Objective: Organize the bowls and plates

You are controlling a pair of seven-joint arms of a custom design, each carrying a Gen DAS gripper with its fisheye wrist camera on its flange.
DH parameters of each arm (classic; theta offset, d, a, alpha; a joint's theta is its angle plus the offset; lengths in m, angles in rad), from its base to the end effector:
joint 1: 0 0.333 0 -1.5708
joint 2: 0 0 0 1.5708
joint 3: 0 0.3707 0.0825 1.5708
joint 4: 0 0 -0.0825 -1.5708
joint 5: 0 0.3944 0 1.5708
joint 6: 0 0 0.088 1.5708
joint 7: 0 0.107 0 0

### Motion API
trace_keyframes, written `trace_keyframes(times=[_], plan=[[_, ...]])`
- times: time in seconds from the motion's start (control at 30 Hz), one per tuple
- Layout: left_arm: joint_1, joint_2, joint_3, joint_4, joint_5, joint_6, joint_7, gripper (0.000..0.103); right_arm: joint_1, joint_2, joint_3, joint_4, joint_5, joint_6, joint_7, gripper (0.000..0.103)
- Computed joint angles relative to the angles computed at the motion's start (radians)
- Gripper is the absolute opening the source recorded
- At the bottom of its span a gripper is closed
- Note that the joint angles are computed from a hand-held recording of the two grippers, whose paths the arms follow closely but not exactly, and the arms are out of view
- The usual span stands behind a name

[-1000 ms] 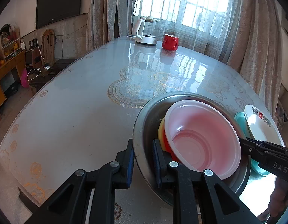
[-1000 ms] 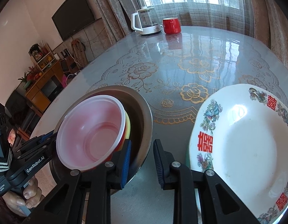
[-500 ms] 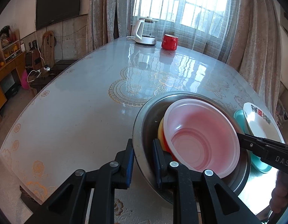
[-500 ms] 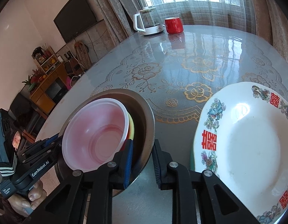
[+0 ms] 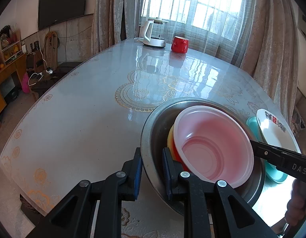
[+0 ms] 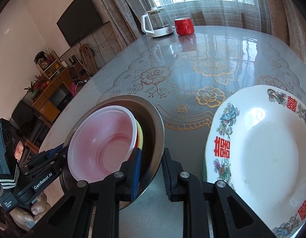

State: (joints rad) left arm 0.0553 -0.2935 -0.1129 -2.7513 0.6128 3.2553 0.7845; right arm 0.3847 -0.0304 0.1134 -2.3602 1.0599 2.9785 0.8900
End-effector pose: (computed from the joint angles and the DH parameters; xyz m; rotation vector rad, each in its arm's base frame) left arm 0.4052 -0.0820 0.4322 -1.8822 1.7308 -0.8427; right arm 0.4895 0.1976 0.4367 -1.8476 1.5410 -0.1585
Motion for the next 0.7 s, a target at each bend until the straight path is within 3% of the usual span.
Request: trace_keyframes(times=[0.33,0.7], plan=[[0.003,-0.021,0.000,-0.008,-0.002,0.008,0.003,0.020,-0.002,-0.022,-0.013,0.007,0.181,-0.057,-0.144,0.022],[-0.060,-0.048,0.053,-0.007,-0.012,0.007,0.024,0.020,-0.010,-0.048,-0.023,0.004,0.244,-0.080,-0.188,0.022]])
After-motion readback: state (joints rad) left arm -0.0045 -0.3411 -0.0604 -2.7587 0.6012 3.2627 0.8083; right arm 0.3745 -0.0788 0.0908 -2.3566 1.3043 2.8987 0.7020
